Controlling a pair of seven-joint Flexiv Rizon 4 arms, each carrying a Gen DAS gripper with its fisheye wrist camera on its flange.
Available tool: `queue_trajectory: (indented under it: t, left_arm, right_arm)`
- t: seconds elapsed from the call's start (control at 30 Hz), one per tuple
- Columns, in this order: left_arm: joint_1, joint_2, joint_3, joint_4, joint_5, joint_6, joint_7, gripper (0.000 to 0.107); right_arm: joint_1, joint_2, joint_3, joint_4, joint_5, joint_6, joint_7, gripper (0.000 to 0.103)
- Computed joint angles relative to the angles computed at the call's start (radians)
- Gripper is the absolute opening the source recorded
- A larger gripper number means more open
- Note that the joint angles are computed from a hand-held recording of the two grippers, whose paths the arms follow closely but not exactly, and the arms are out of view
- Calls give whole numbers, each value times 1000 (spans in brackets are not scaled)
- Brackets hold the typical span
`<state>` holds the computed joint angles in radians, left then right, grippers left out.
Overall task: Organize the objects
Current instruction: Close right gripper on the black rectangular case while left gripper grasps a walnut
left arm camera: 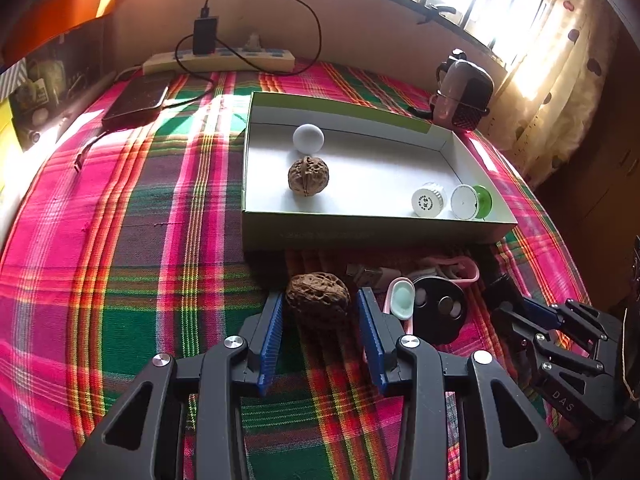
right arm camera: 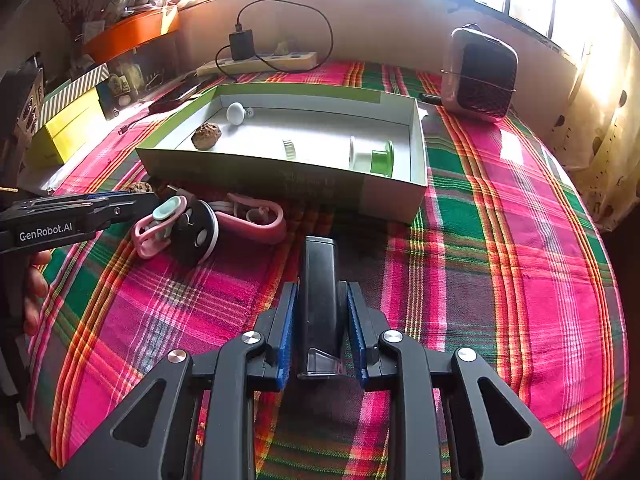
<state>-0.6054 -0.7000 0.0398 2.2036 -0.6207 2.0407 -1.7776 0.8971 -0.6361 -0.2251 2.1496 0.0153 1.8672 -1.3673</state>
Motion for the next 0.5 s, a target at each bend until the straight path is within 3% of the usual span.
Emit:
queue_trajectory:
  t: [0.13, 0.5]
  left_arm:
    - [12, -1, -4, -3, 9, 0, -5, 35]
    - [-46, -13, 40, -21, -56, -12, 30, 35]
  right_arm:
    - [0, 0, 0, -1, 0, -1, -1, 25]
    - [-3, 1, 2, -1, -1, -1, 0, 25]
